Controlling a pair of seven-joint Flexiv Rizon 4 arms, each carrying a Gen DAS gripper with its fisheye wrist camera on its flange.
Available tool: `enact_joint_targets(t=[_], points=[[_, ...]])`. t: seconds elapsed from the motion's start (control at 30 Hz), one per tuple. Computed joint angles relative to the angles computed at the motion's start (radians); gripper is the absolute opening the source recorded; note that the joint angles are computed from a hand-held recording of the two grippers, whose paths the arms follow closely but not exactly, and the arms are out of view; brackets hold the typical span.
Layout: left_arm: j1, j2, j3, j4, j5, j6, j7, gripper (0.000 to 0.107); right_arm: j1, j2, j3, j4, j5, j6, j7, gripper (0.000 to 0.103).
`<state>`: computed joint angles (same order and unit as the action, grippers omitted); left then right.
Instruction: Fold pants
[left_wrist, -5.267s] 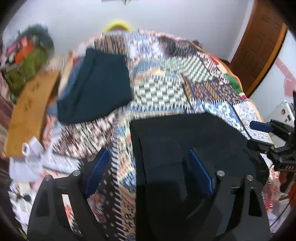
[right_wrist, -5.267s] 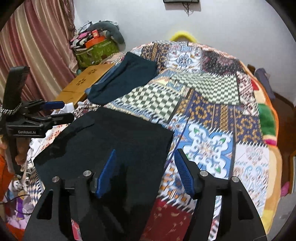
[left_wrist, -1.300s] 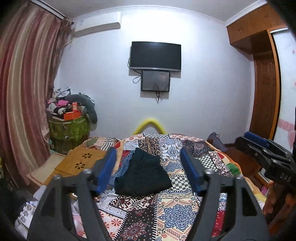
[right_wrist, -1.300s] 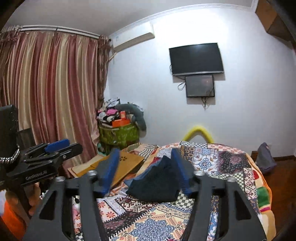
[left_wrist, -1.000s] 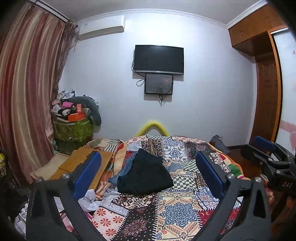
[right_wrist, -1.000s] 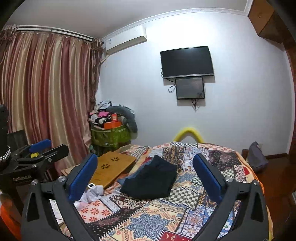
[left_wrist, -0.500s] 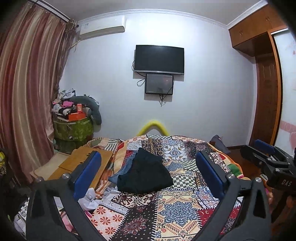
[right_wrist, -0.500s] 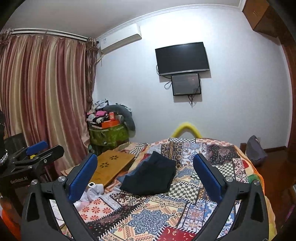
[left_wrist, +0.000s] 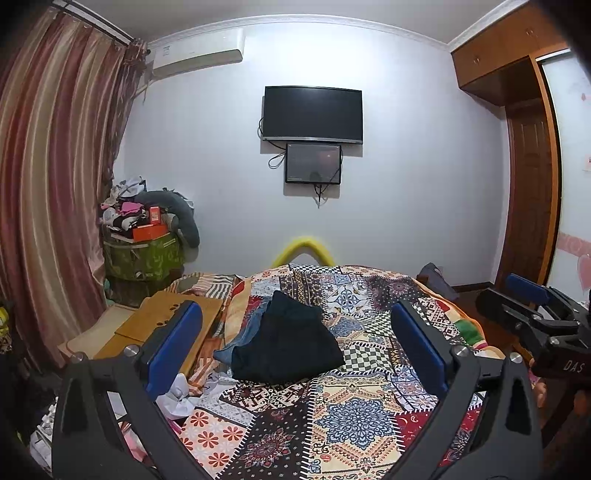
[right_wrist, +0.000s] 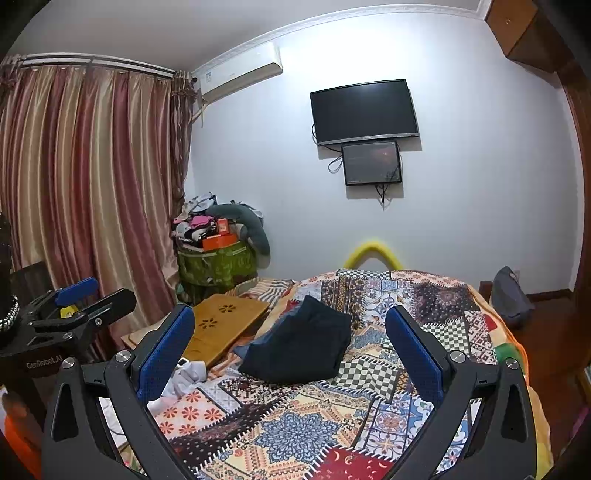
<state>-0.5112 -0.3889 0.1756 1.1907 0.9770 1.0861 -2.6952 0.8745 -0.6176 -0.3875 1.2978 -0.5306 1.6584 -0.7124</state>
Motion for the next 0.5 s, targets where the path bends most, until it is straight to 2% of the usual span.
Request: enact_joint_targets(t=[0.23, 0.37, 0.5], points=[[0.006, -0.004, -0.004, 0.002, -0.012, 0.021, 0.01, 0.103, 0.006, 0.004, -0.003, 0.009, 0.001, -0.001, 0.004, 0.103], [0.012, -0.004, -0.002, 0.006, -0.03, 0.035, 0.02, 0.103, 0.036, 0.009, -0.052, 0.028, 0.002, 0.011, 0.022, 0.103], [0.013, -0.008, 0.001, 0.006, -0.044, 0.044, 0.028, 0.103, 0.042, 0.014, -0.061, 0.033, 0.01, 0.015, 0.022, 0.103]])
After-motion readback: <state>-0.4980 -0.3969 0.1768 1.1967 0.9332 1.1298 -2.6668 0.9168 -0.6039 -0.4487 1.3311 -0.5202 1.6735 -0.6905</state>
